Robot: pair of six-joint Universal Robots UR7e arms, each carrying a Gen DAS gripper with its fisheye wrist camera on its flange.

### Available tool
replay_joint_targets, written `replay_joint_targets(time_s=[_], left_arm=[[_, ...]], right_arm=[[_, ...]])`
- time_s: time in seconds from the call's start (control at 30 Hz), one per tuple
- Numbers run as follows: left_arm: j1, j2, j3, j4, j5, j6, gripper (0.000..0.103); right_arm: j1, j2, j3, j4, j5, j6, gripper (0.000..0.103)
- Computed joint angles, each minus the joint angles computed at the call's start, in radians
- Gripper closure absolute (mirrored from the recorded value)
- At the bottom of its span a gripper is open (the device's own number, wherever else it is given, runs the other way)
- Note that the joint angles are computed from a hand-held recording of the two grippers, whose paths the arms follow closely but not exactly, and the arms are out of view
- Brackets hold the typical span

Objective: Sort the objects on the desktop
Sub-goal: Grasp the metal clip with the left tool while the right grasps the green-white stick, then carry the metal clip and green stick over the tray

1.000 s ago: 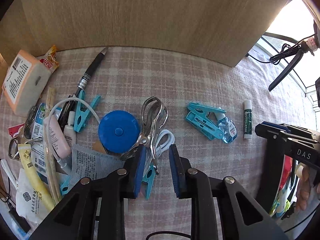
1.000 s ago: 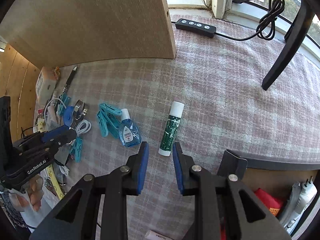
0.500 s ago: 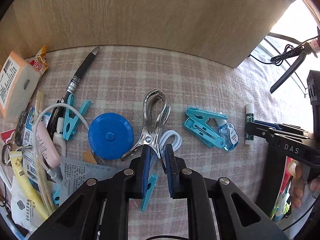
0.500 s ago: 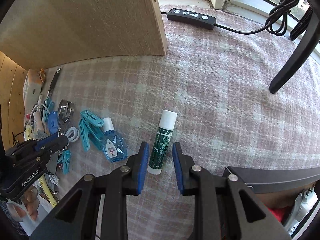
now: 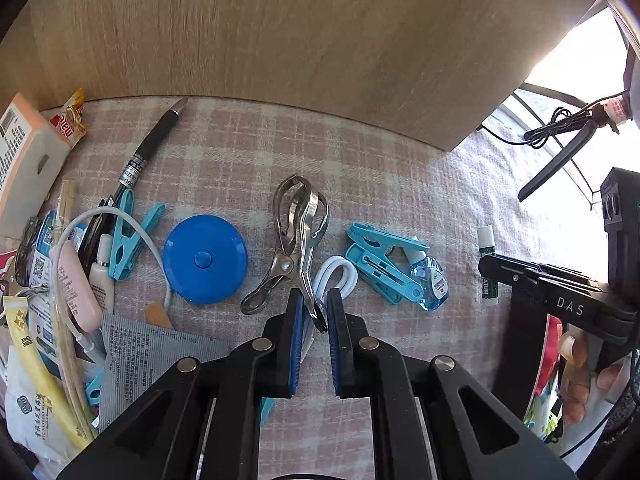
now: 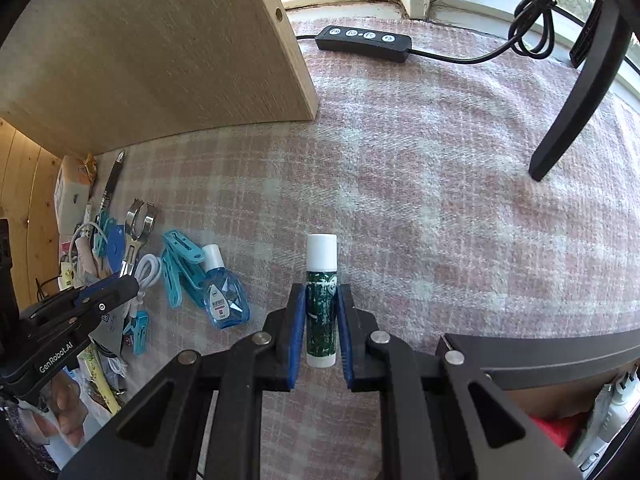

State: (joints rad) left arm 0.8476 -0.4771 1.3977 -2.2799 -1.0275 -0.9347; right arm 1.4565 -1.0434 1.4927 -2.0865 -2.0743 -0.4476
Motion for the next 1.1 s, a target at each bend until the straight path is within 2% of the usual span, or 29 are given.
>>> replay_joint_targets(time_s=[0.07,0.17,0.4,0.47,0.53,0.77,1.1], left_arm=[[0.000,-0.022,0.027,-0.007,0.008,-0.007,0.092],[0.024,-0.006,-0.001,-0.015,-0.040,-0.012,0.090],[0.020,0.032,-0.066,0.071,0.013,-0.010,0.082],[0.024,0.040,-0.083,0.082,0.025,0.001,0.084],[0.025,0.041,-0.080,0.068,0.031,0.005,0.100],[0.003,0.029,-0.044,0.038,0.073,0.006,0.100],[-0.070,0.004,0.002,-0.023,0.063,0.039,0.100]], right_arm=[[0.002,-0.009,0.005,-0.002,0.003,-0.009,0.088],[0.003,-0.011,0.002,0.007,-0.003,-0.005,0.088],[0.015,-0.006,0.019,-0.019,-0.038,-0.030,0.087],[0.017,-0.002,0.021,-0.024,-0.043,-0.031,0.088],[0.019,0.001,0.024,-0.029,-0.046,-0.030,0.088],[0.022,-0.016,0.033,-0.029,-0.026,-0.028,0.088],[0.031,-0.103,0.056,0.026,0.050,-0.030,0.088]])
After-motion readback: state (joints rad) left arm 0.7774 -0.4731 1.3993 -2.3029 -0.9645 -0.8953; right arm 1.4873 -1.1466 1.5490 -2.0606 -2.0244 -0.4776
